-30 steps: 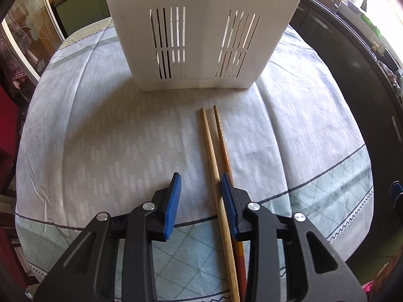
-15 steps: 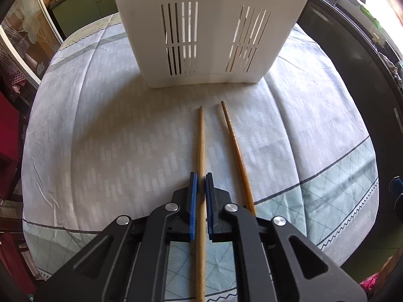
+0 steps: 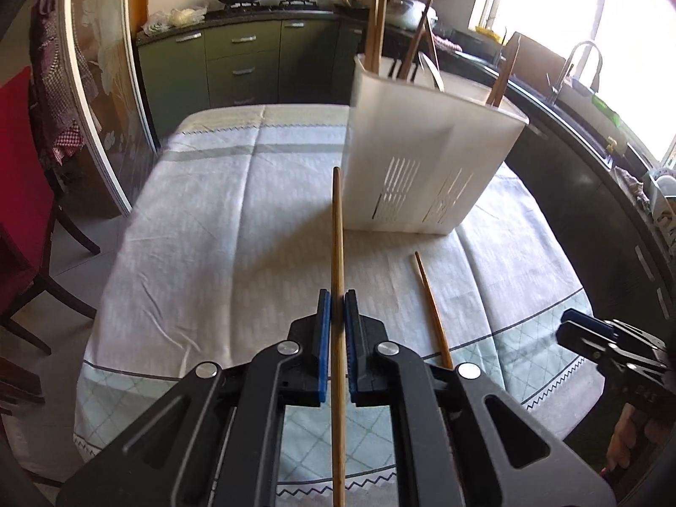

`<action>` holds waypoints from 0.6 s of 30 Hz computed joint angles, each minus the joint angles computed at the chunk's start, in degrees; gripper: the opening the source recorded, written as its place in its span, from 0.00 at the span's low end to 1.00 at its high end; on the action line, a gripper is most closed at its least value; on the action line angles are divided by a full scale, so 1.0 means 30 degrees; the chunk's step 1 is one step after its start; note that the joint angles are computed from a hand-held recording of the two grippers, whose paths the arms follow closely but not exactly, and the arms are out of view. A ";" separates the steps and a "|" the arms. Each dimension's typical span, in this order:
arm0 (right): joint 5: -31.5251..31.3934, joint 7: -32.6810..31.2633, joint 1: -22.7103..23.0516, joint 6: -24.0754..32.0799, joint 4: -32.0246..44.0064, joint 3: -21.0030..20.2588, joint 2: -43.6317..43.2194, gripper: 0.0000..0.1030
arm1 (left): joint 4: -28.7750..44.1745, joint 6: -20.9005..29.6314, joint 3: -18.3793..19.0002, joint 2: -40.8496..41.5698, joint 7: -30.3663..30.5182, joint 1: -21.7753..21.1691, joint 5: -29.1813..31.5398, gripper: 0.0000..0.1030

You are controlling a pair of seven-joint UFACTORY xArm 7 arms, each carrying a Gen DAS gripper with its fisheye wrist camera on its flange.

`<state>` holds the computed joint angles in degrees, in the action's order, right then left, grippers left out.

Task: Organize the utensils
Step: 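Grasp the last red-tipped chopstick with the right tool while the left tool lifts its chopstick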

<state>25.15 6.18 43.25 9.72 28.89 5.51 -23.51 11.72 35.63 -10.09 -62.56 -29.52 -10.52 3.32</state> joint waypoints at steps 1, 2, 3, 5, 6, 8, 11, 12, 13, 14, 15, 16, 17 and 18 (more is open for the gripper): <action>-0.0924 0.0673 -0.0891 0.0207 0.0638 0.0911 0.0758 0.31 | -0.0366 0.0280 -0.0089 -0.1167 -0.0130 0.0072 0.0110 0.06; -0.1729 0.1198 -0.1526 0.0343 0.1212 0.1581 0.1499 0.31 | -0.0765 0.0585 -0.0041 -0.2414 -0.0149 0.0155 0.0238 0.06; -0.2265 0.1463 -0.1800 0.0522 0.1942 0.1929 0.2396 0.31 | -0.1103 0.1116 -0.0157 -0.3715 -0.0258 0.0093 0.0292 0.06; -0.4080 0.2689 -0.2810 0.0973 0.3493 0.3034 0.4270 0.31 | -0.1564 0.1908 -0.0140 -0.5618 -0.0140 0.0167 0.0553 0.06; -0.5831 0.4009 -0.3592 0.1275 0.4306 0.3795 0.5226 0.31 | -0.1793 0.2278 -0.0065 -0.6498 -0.0038 0.0206 0.0649 0.06; -0.8954 0.6267 -0.4217 0.2169 0.5971 0.4436 0.7064 0.31 | -0.2032 0.2806 0.0144 -0.7652 0.0180 0.0223 0.0678 0.06; -1.3026 0.9489 -0.3559 0.3827 0.8121 0.3947 0.9157 0.31 | -0.2302 0.3039 0.0642 -0.8507 0.0649 0.0409 0.0561 0.06; -1.4443 1.0675 -0.3162 0.4451 0.8665 0.3647 0.9575 0.31 | -0.2347 0.3157 0.0722 -0.8736 0.0804 0.0449 0.0513 0.06; -1.5763 1.1743 -0.2639 0.4941 0.9045 0.3233 0.9781 0.29 | -0.2397 0.3250 0.0821 -0.8953 0.0962 0.0479 0.0450 0.06; -1.6284 1.2214 -0.2544 0.5345 0.9330 0.3228 0.9949 0.28 | -0.2456 0.3274 0.0927 -0.9123 0.1128 0.0519 0.0388 0.06; -1.6316 1.2273 -0.2435 0.5601 0.9514 0.3180 1.0037 0.28 | -0.2490 0.3244 0.0898 -0.9182 0.1222 0.0525 0.0310 0.06; -1.6356 1.2317 -0.2351 0.5713 0.9614 0.3142 1.0096 0.29 | -0.2507 0.3218 0.0858 -0.9206 0.1320 0.0508 0.0245 0.06; -1.6486 1.2425 -0.2273 0.5723 0.9623 0.3088 1.0101 0.26 | -0.2545 0.3193 0.0829 -0.9251 0.1384 0.0470 0.0159 0.06; -1.6499 1.2423 -0.2230 0.5624 0.9619 0.3073 1.0125 0.23 | -0.2573 0.3100 0.0829 -0.9220 0.1427 0.0426 0.0055 0.06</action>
<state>-24.35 43.45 36.56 26.60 57.74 14.73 6.87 4.00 44.93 -7.60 -90.22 -25.24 -9.24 3.48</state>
